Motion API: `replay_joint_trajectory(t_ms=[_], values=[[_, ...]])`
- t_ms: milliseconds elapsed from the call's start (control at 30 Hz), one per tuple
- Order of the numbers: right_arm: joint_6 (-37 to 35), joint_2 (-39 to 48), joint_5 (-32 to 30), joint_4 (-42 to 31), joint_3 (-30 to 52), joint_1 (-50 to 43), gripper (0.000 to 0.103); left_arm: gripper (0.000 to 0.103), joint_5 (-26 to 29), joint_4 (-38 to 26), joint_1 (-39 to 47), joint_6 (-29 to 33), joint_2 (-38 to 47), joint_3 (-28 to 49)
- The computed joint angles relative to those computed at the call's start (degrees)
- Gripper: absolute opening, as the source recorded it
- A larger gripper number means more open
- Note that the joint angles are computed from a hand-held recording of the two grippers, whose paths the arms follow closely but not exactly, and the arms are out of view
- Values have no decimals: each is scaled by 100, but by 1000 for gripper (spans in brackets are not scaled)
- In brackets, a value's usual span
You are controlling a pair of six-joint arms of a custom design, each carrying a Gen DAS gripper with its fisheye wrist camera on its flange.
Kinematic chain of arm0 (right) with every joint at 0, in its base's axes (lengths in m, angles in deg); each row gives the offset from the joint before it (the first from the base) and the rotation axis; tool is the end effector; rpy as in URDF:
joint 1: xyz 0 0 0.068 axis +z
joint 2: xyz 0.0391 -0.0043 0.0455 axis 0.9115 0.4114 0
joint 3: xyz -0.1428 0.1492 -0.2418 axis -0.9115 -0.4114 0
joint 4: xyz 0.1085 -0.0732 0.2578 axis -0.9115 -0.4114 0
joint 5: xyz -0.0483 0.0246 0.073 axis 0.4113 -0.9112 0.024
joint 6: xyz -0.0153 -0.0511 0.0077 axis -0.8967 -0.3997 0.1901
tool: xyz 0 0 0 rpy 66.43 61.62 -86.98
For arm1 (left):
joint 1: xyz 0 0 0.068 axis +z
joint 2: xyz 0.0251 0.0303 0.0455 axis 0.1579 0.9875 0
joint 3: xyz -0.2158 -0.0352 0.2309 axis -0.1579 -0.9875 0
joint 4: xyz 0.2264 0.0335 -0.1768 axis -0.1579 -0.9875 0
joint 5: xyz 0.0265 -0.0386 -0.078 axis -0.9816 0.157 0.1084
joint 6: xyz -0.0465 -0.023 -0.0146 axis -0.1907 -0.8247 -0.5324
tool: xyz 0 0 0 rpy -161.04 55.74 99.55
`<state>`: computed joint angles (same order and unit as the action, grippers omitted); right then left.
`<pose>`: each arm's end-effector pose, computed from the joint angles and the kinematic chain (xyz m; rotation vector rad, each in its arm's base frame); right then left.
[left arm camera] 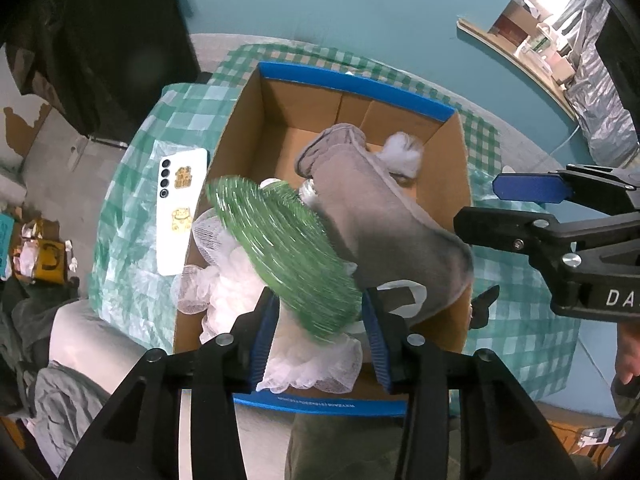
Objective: Organize soft objects
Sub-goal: 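Lower the scrubber and white sock into the box and open both grippers, then move both grippers out of the box toward the black sock and green cloth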
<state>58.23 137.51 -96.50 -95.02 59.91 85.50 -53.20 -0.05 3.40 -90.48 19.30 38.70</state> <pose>0.2716 0.1090 0.2632 -0.7218 2.8986 0.4814 0.1888 -0.0216 0.1991 0.0152 2.9177 -0.1450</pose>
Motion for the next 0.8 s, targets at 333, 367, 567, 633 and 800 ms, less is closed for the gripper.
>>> replay_joint_trajectory(t_ms=[333, 367, 567, 633, 800], values=[[-185, -345, -78, -172, -158, -285, 62, 43, -136, -185, -686, -509, -299, -25], [-216, -383, -85, -195, -180, -339, 62, 44, -151, -191, -767, -564, -302, -29], [-402, -586, -108, -311, -300, -662, 62, 44, -280, -227, -1402, -1003, -330, -21], [-479, -646, -103, -358, -341, -779, 63, 44, -326, -224, -1601, -1130, -296, 0], [-697, -774, -75, -471, -474, -1099, 63, 44, -416, -187, -2087, -1450, -186, 47]])
